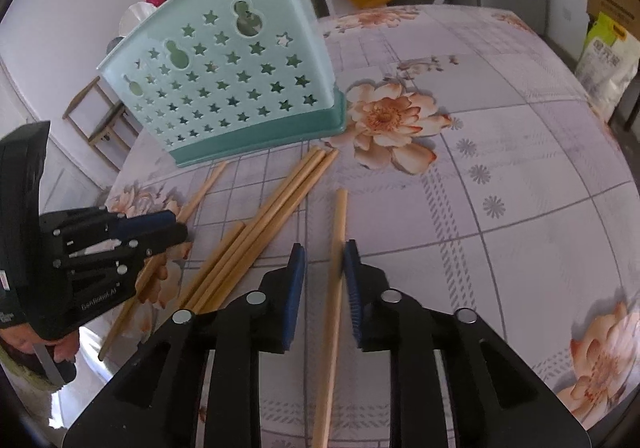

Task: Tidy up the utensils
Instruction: 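Lift the chopstick upright with the left gripper toward the green holder, then lower the chopstick into the holder and open the left gripper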

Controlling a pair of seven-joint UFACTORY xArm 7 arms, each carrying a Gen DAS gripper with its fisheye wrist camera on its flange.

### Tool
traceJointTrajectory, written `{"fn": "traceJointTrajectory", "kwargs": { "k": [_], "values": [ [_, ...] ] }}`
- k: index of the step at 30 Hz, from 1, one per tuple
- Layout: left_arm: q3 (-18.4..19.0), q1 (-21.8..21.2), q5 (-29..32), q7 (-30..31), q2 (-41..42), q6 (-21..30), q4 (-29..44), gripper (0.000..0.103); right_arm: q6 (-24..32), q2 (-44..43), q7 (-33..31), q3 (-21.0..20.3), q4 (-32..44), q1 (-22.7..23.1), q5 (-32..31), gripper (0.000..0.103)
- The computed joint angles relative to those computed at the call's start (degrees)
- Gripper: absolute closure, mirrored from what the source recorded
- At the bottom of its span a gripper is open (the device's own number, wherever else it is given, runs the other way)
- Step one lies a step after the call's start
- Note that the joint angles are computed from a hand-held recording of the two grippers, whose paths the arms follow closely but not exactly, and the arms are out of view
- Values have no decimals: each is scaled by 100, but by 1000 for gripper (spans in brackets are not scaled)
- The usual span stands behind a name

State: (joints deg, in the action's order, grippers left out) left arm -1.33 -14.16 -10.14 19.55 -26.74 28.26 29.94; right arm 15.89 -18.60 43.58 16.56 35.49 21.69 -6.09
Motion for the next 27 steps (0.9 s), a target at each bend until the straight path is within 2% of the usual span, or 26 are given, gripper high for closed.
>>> {"fn": "traceJointTrajectory", "kwargs": {
  "k": [4,6,9,13,15,22,27],
  "values": [
    [-26,30,-12,-92,367,-116,274,85,-144,51,-69,-112,-39,1,73,97],
    [-59,42,-8,-142,536,-206,391,85,-253,90,-226,-242,-61,83,227,97],
    [-113,54,29,-196,715,-325,509,85,-347,71,-271,-210,-114,46,257,97],
    [-271,77,228,-339,799,-516,540,98,-438,18,-273,-157,-190,0,231,97],
    [-395,139,451,-528,786,-660,488,98,-473,-11,-336,-206,-228,49,304,97],
    [-453,168,735,-998,404,-741,366,98,-648,-109,-806,-551,-413,346,801,97],
    [-119,-15,489,-941,-350,-777,255,98,-738,-162,-1067,-684,-509,453,1101,98]
  ]
}}
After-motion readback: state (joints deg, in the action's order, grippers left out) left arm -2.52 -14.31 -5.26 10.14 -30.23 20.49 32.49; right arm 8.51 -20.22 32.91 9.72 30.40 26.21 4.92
